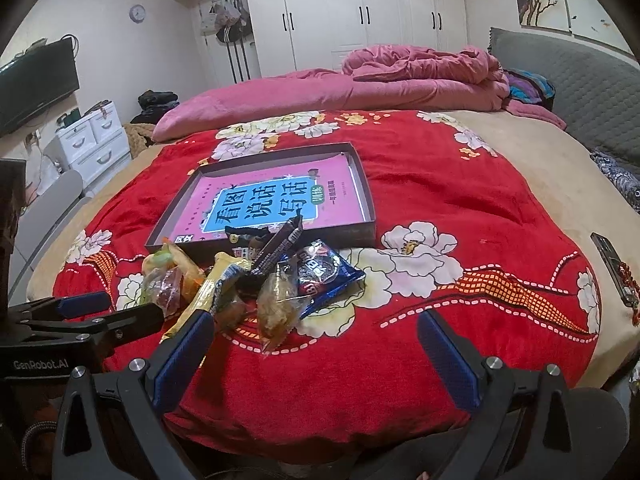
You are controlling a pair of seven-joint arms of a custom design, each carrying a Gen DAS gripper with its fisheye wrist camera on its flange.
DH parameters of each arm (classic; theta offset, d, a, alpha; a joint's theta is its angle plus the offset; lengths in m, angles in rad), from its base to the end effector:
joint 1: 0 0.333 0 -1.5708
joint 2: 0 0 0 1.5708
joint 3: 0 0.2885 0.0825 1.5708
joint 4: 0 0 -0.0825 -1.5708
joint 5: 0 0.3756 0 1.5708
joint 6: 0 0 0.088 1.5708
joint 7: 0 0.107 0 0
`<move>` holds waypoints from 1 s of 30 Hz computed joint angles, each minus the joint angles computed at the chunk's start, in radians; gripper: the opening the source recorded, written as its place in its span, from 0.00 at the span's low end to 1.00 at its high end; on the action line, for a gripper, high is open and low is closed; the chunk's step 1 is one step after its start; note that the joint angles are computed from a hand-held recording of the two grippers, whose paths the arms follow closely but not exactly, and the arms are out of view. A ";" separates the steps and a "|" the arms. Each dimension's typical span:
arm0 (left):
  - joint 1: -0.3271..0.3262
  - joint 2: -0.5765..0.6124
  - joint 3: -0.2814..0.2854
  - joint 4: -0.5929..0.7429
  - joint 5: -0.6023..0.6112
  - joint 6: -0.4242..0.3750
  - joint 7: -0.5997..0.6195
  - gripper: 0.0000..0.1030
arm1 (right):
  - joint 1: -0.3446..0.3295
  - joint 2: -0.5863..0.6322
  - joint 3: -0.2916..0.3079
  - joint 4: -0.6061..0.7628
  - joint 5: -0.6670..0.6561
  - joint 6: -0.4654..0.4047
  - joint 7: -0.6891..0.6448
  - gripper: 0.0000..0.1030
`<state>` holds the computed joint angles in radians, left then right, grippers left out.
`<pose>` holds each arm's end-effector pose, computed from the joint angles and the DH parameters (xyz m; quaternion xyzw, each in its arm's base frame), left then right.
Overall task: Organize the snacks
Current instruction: 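Grasp the yellow wafer bar with the left gripper while the right grasps the clear cookie bag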
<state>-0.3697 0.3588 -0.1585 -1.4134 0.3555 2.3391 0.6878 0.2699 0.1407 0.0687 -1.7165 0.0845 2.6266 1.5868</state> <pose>0.6114 -0.3291 0.5401 -0.7389 0.5991 -0.2673 0.1536 0.6083 0.2093 0.5646 -0.7347 0.5641 -0.1835 0.3291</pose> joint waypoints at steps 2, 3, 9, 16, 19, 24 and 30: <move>0.004 0.022 -0.005 0.028 -0.016 -0.008 0.023 0.95 | 0.001 0.005 -0.005 0.006 -0.016 -0.005 0.013 1.00; 0.008 0.036 -0.010 0.046 -0.032 -0.012 0.040 0.95 | 0.002 0.009 -0.008 0.011 -0.029 -0.010 0.022 1.00; 0.011 0.113 -0.017 0.148 -0.106 -0.059 0.125 0.94 | -0.002 0.039 -0.025 0.052 -0.087 -0.051 0.084 1.00; 0.005 0.215 -0.019 0.288 -0.171 -0.118 0.213 0.71 | -0.035 0.081 -0.003 0.106 0.014 -0.110 0.011 1.00; -0.001 0.259 -0.012 0.352 -0.190 -0.159 0.233 0.62 | -0.044 0.103 0.011 0.136 0.072 -0.135 -0.058 1.00; 0.013 0.273 -0.012 0.361 -0.228 -0.141 0.251 0.46 | -0.050 0.146 0.029 0.195 0.154 -0.189 -0.149 0.99; 0.042 0.265 -0.029 0.323 -0.292 -0.104 0.286 0.26 | -0.044 0.225 0.029 0.299 0.173 -0.294 -0.154 0.97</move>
